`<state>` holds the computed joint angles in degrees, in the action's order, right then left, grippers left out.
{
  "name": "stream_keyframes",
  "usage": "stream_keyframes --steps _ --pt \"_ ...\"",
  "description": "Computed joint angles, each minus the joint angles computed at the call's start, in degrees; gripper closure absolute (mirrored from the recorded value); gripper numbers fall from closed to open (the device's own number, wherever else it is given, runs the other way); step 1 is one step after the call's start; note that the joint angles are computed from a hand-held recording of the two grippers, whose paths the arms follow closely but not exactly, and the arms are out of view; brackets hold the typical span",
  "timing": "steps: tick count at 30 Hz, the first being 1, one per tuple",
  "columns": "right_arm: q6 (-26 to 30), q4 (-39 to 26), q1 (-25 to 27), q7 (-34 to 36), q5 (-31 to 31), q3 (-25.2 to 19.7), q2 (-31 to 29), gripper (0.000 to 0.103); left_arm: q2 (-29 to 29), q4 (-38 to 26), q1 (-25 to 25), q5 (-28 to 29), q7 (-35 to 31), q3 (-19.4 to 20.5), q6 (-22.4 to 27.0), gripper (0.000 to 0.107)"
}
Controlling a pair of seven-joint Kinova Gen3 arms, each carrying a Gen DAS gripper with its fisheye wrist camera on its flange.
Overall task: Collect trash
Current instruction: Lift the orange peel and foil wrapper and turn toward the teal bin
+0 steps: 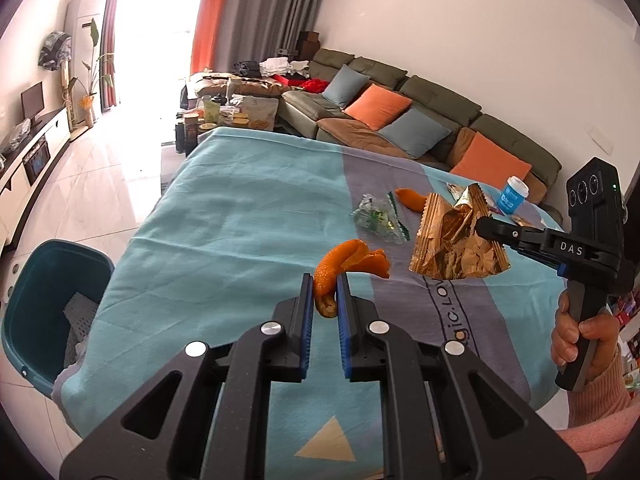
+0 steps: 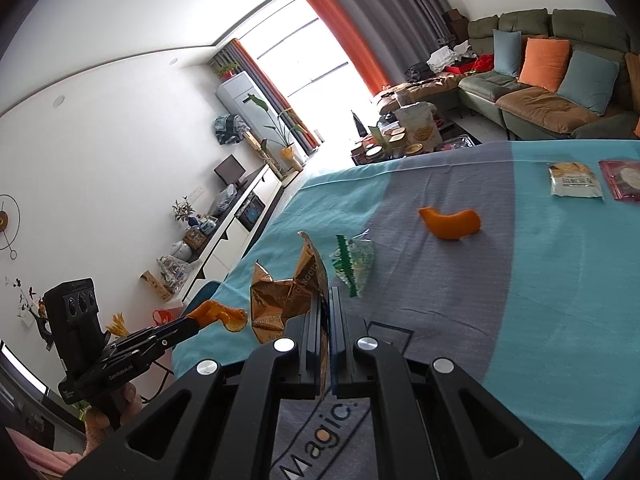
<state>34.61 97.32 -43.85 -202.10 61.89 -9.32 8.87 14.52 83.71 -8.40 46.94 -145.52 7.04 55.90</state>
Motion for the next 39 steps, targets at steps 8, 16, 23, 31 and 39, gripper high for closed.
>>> stream_keyframes --steps 8,16,23,31,39 --pt "-2.10 -1.48 0.07 2.38 -1.17 0.75 1.32 0.101 -0.85 0.70 -1.24 0.82 0.01 -0.91 0.07 0.096" --pt "-4.06 -3.19 -0.39 5.77 -3.64 2.04 2.56 0.101 -2.10 1.51 -2.47 1.34 0.31 -2.00 0.53 0.096" --pt "-5.67 -4.90 -1.20 9.14 -6.31 3.51 3.72 0.101 -2.47 1.60 -3.29 1.60 0.74 -2.79 0.63 0.096" --pt "-6.90 -6.67 -2.25 12.71 -9.42 5.06 4.87 0.101 -2.75 1.80 -4.28 1.86 1.16 -3.40 0.45 0.096" --pt "-8.42 -8.63 -3.02 16.77 -12.97 6.52 6.22 0.101 -2.63 1.74 -5.21 1.80 1.67 -3.84 0.16 0.096"
